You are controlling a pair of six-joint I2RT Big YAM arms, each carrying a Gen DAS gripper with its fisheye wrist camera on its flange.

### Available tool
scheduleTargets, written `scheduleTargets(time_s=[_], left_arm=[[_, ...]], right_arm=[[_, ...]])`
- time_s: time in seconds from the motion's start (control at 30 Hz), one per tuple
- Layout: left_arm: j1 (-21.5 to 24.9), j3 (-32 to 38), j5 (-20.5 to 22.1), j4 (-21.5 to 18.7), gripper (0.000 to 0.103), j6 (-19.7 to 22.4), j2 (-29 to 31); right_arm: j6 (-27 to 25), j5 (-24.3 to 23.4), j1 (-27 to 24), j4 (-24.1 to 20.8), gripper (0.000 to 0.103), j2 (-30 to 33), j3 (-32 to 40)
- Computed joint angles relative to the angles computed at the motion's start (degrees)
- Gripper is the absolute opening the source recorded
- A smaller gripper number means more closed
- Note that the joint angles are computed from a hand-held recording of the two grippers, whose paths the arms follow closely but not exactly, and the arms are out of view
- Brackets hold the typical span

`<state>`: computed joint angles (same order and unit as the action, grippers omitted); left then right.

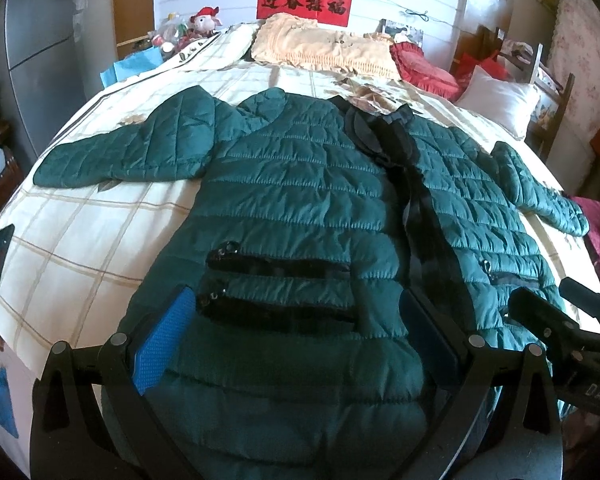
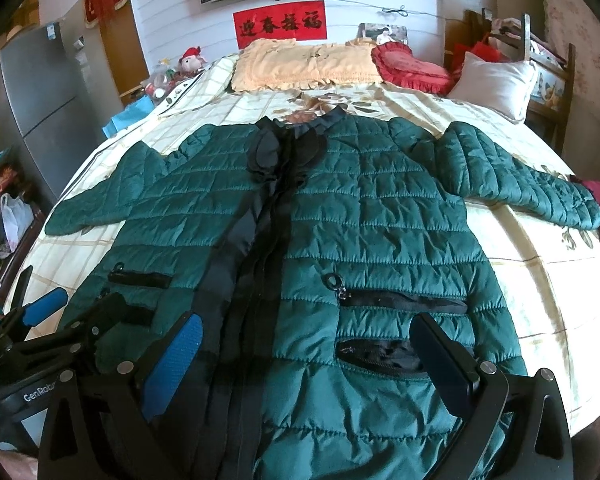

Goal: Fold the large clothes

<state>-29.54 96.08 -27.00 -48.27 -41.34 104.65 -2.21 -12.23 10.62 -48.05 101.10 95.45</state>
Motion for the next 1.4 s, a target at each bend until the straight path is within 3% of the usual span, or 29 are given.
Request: scheduleTargets(time_s=[0.37, 1.4], left_arm=[[0.79, 2.52, -0.88, -0.74, 0.102, 1.01, 0.94], [3.71, 9.69, -0.8, -2.81, 0.102, 3.4, 5.05]], right_arm=[[-0.46, 1.17, 0.29, 0.61, 0.103, 1.8, 2.61], [0.37, 3.03, 1.48, -3.47, 0.103, 10.38, 16.35]])
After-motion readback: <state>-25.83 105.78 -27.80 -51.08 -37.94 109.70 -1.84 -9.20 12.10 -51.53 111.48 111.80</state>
